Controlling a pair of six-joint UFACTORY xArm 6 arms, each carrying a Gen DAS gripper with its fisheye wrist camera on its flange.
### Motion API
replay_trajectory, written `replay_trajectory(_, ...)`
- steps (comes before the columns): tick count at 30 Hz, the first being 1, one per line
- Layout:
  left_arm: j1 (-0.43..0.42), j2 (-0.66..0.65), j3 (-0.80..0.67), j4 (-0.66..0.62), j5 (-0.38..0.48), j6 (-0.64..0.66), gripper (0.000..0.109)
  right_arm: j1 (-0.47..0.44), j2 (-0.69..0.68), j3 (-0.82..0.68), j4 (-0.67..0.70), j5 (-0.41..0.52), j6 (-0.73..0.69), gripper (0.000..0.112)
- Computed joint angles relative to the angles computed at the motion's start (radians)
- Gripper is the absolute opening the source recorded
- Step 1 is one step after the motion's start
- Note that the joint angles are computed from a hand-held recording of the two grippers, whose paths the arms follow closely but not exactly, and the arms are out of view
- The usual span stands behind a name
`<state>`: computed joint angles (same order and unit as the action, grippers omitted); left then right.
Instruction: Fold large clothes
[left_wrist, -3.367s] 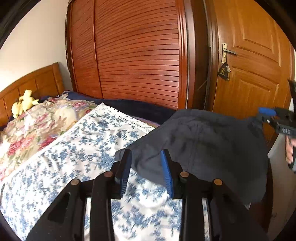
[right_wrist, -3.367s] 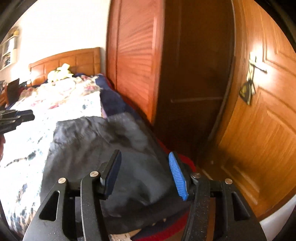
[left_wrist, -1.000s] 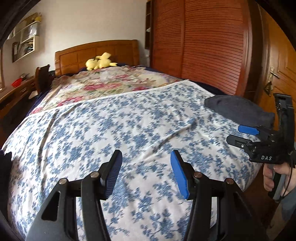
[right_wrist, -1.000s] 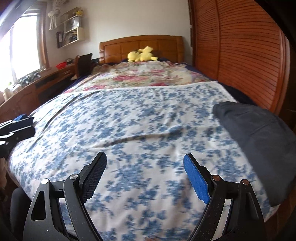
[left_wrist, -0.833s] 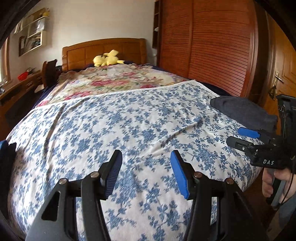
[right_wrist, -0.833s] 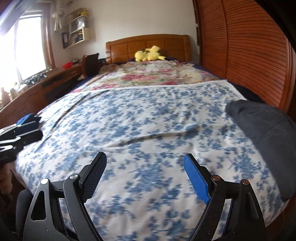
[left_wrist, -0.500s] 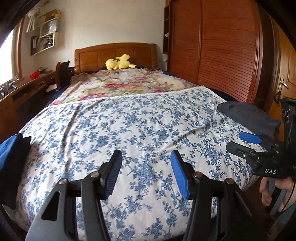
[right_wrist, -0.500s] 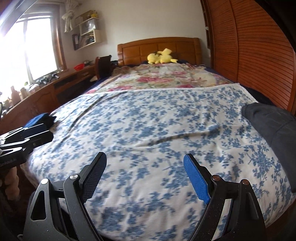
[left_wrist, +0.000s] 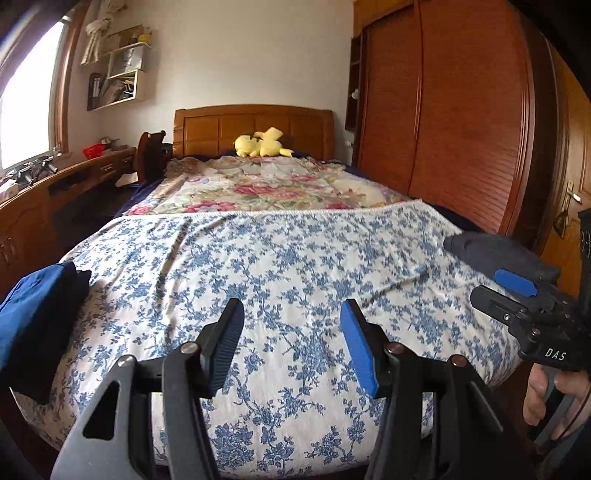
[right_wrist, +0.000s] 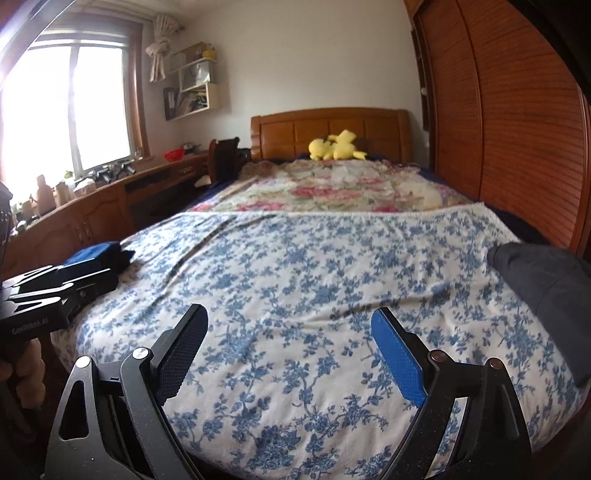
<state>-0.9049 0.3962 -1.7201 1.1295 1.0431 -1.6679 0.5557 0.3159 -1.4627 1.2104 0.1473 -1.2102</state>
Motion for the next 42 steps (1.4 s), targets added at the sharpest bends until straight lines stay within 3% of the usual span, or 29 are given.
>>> replay_trajectory(22,-0.109,-0.079,-0.014,0.096,0.218,-0.007,0.054,0.024,-0.17,0.055,0.252,-0.122,-0.226,0.092)
replay_trajectory(30,-0.122,-0.081,-0.009,0.101,0.233,-0.016,0.054,0.012,-0.188,0.059,0.318,-0.115,-0.276,0.092)
replay_trajectory(42,-0.123,-0.072,-0.02,0.094,0.228,-0.014,0.054,0.02,-0.192,0.066,0.308,-0.108,-0.271,0.092)
